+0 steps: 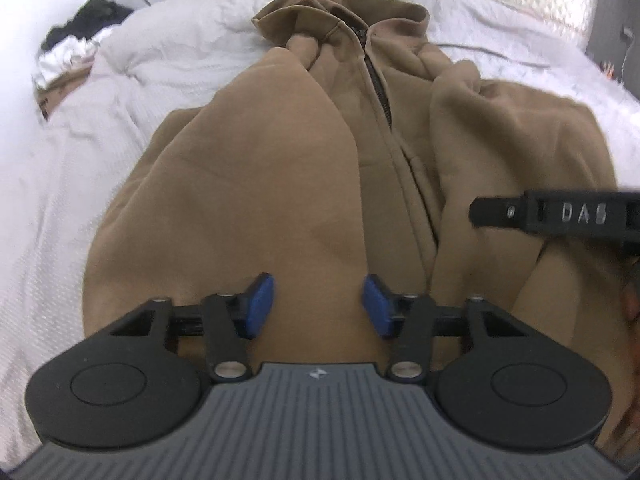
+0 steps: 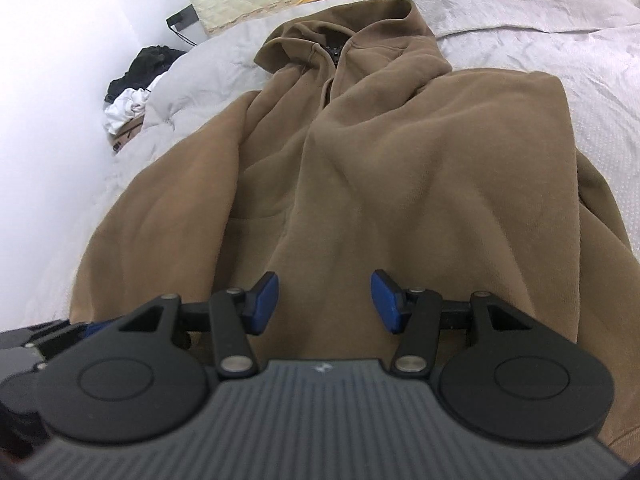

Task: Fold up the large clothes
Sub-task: 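Move both grippers back over the jacket lying flat, hood away, then grasp a jacket sleeve with the left gripper and pull it outward to flatten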

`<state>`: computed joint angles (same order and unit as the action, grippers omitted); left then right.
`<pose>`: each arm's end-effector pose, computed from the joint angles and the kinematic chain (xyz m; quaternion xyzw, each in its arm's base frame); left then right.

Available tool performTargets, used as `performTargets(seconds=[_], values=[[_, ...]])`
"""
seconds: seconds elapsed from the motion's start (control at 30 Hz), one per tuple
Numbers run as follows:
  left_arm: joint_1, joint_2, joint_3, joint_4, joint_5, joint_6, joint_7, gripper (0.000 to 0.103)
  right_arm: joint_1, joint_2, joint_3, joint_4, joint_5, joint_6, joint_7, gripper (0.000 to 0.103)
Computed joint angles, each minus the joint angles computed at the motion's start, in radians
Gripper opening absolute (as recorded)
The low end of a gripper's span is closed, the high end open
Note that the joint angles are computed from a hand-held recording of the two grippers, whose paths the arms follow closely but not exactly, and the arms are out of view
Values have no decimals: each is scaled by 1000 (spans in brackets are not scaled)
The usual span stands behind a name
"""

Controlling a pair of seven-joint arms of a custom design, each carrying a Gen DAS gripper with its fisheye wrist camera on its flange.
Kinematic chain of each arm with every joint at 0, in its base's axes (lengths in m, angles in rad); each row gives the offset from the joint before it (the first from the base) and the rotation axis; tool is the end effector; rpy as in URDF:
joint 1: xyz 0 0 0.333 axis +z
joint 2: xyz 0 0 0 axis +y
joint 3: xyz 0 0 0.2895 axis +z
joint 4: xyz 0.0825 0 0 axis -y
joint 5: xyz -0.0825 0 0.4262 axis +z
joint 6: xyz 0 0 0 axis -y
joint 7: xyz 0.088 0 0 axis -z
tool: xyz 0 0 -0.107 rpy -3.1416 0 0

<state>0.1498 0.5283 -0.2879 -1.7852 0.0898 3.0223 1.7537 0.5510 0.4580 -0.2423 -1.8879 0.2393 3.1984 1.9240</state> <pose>0.7191 -0.0836 0.3042 -0.5485 0.7547 -0.2759 0.2314 0.6703 0.2067 0.3214 -0.5683 0.7069 -0.1841 0.3787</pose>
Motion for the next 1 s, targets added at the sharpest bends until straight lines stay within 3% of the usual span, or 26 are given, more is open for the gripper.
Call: performTargets(seconds=[0.03, 0.07, 0.1, 0.2, 0.27, 0.37, 0.47, 0.57, 0.63, 0.7, 0.83, 0.93, 1.0], values=[[-65, -3, 75, 0, 59, 19, -65, 32, 0, 1, -1, 3, 1, -4, 1, 54], [-99, -4, 116, -1, 72, 34, -82, 19, -3, 0, 2, 4, 1, -5, 1, 54], [-102, -5, 121, -3, 77, 41, -93, 8, -4, -3, 3, 0, 2, -4, 3, 54], [-27, -2, 49, 0, 51, 35, -89, 4, 0, -4, 0, 2, 3, -7, 11, 54], [46, -16, -27, -15, 3, 19, -66, 4, -1, -4, 1, 3, 0, -10, 14, 54], [208, -58, -195, -76, -135, 2, 19, 5, -12, -7, 12, 1, -1, -9, 17, 54], [427, -107, -419, -149, -352, -48, 155, 5, -47, -16, 49, -8, 8, 0, 6, 54], [592, -202, -585, -255, -551, -67, 286, 9, -107, -32, 114, -25, 28, 14, -22, 54], [705, -266, -701, -306, -720, -123, 389, 34, -138, -38, 148, -32, 43, 20, -40, 54], [771, -333, -760, -339, -877, -208, 451, 52, -159, -41, 173, -36, 57, 26, -55, 54], [740, -464, -751, -417, -951, -197, 480, 58, -198, -50, 217, -50, 84, 40, -86, 54], [673, -488, -710, -459, -813, -139, 378, 58, -221, -59, 244, -59, 104, 41, -104, 54], [622, -479, -671, -496, -652, -71, 262, 57, -225, -63, 248, -64, 112, 43, -113, 54]])
